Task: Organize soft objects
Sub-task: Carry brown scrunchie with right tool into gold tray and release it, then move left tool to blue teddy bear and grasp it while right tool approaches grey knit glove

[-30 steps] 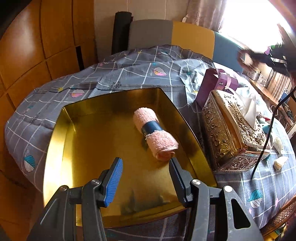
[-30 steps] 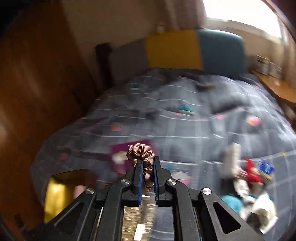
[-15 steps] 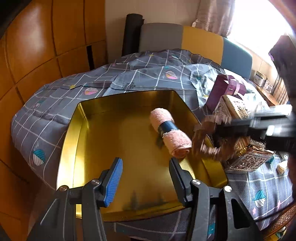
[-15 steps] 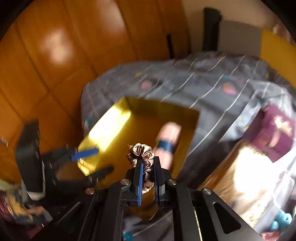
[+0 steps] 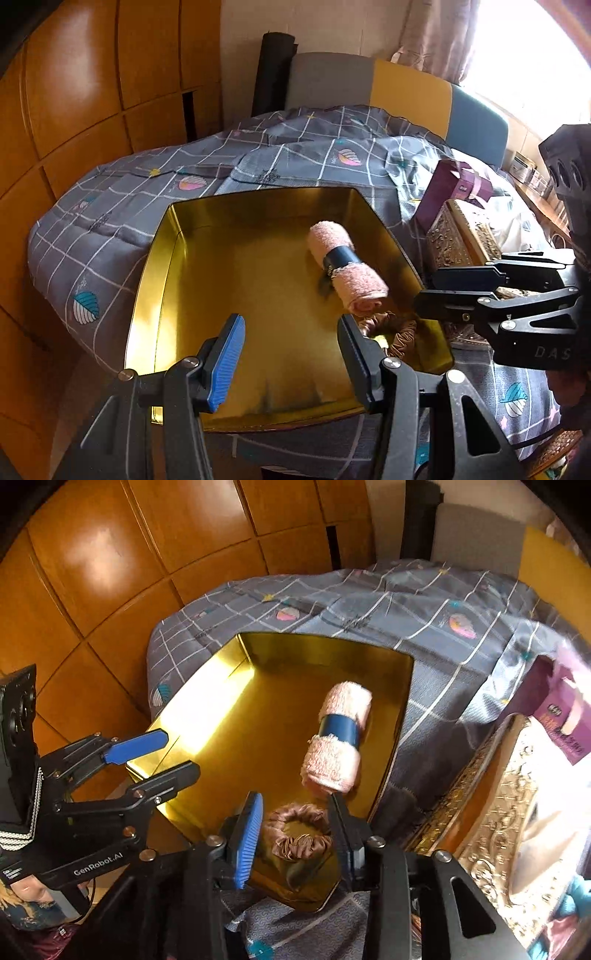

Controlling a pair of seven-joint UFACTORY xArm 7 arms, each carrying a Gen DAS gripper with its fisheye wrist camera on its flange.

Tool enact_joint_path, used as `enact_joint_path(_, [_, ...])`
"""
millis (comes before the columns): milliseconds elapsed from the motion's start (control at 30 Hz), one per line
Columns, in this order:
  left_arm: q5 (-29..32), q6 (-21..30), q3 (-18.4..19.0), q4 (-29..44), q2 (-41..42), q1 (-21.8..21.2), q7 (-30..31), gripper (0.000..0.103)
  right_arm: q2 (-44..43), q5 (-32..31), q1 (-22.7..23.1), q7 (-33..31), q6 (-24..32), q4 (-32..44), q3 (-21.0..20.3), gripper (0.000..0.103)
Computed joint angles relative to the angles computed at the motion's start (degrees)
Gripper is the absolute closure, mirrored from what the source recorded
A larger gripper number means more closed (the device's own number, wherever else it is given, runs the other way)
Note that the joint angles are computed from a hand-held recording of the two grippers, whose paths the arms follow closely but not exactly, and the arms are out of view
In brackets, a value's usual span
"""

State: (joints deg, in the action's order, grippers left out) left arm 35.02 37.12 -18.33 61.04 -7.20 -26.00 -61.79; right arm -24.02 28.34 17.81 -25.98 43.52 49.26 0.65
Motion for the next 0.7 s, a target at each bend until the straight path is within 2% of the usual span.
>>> enact_joint_path(233, [1.45,0.91,-0.67,1.96,0.62,-0.93,0.86,0.050,-5.56,-2.37,-1.53,2.93,-3.15,-3.91,0.04,0.064])
enact_joint_path(333, [2.46,1.14,-0.88,2.82,0.97,-1.46,1.18,0.050,-8.58,-3.33,-2.24,4.00,-4.70,-6.12,-1.06,0.057])
enact_joint_path(700, [5.13,2.30,-1.21,7.72,4.23,-4.95,3.83,0.050,-18.71,-8.91,-9.44,8.48,-4.69,-11.43,-6.71,0.055])
